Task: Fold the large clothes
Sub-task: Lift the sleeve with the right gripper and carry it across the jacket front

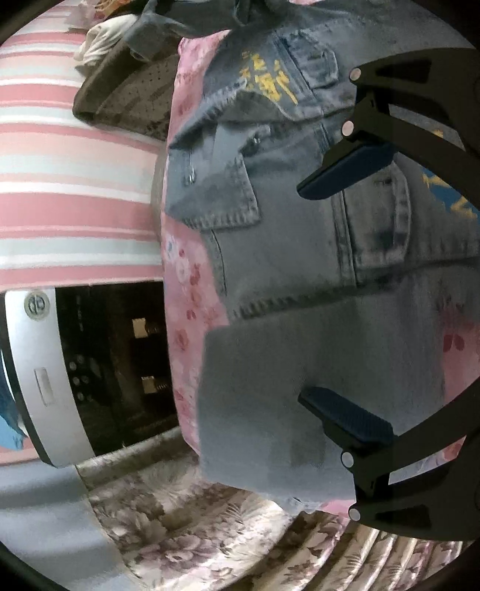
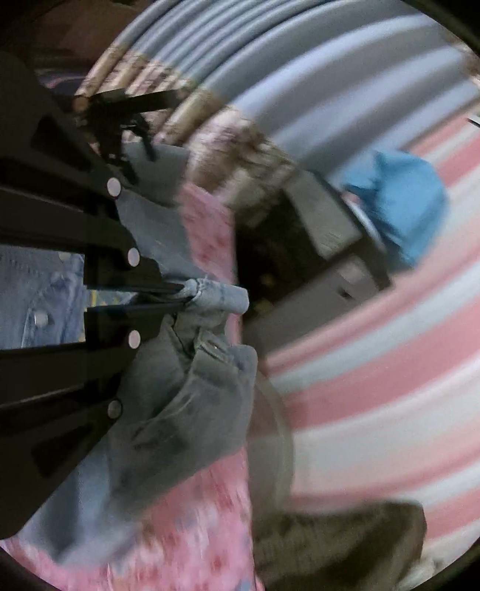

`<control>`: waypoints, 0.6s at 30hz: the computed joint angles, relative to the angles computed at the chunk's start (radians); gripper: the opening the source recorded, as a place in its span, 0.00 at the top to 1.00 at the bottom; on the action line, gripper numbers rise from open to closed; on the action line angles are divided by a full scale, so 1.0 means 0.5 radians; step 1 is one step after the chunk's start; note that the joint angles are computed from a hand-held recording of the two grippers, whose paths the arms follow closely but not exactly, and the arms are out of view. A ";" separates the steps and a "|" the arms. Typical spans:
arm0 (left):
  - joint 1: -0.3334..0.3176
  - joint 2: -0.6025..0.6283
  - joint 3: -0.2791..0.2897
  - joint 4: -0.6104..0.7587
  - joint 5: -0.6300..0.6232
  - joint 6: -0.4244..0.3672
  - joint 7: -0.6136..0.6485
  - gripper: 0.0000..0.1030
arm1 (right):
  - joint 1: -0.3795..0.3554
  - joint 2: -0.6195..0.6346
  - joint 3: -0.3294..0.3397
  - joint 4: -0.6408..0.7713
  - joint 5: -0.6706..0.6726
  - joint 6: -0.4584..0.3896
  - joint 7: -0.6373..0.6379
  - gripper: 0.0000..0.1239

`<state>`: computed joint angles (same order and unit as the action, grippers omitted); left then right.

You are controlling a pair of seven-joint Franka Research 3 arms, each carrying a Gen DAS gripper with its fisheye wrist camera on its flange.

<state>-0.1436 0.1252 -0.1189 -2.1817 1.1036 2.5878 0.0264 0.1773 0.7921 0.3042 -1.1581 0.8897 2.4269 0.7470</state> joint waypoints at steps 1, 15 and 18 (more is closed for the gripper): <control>0.009 -0.009 0.008 -0.021 0.006 0.018 -0.017 0.03 | 0.020 0.024 0.006 0.021 -0.018 -0.039 0.006 0.96; 0.088 -0.157 0.001 -0.223 0.149 0.069 -0.185 0.03 | 0.413 0.273 -0.013 0.273 -0.269 -0.460 0.116 0.96; 0.105 -0.182 -0.010 -0.249 0.138 0.068 -0.187 0.03 | 0.529 0.325 -0.116 0.307 -0.491 -0.457 0.255 0.92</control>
